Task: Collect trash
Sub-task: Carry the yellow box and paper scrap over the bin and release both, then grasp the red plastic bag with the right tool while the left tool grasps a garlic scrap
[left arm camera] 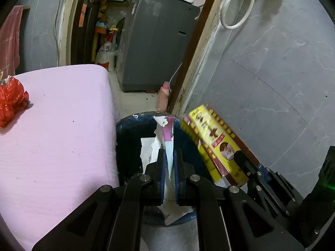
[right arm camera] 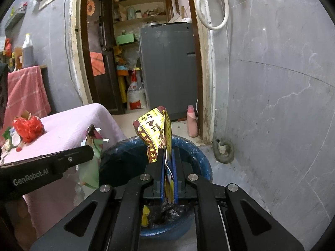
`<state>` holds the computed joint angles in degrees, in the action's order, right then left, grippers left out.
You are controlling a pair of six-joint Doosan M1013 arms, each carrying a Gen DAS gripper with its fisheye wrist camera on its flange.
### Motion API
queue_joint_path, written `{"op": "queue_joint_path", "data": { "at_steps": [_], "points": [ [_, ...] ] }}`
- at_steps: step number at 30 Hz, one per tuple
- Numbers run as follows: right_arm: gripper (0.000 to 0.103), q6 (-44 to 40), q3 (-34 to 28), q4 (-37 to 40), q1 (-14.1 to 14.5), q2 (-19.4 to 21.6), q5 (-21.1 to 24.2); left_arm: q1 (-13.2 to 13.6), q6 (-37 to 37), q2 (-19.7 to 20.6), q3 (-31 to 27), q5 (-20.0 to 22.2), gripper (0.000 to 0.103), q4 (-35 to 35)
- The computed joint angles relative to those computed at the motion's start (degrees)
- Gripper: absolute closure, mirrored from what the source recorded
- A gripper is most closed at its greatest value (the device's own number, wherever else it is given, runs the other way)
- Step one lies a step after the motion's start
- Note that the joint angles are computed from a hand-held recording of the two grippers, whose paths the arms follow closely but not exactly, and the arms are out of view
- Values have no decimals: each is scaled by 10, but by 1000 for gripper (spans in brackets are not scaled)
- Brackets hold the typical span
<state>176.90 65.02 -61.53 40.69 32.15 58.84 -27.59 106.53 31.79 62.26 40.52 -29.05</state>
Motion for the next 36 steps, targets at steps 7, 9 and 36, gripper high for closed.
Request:
{"op": "queue_joint_path", "data": {
  "at_steps": [7, 9, 36],
  "points": [
    [95, 17, 9, 0, -5, -4, -17, 0, -5, -6, 7, -8, 84, 1],
    [95, 21, 11, -6, -4, -6, -17, 2, -2, -9, 11, -17, 82, -8],
    [10, 81, -38, -181, 36, 2, 23, 24, -360, -107, 123, -238, 3, 342]
  ]
}}
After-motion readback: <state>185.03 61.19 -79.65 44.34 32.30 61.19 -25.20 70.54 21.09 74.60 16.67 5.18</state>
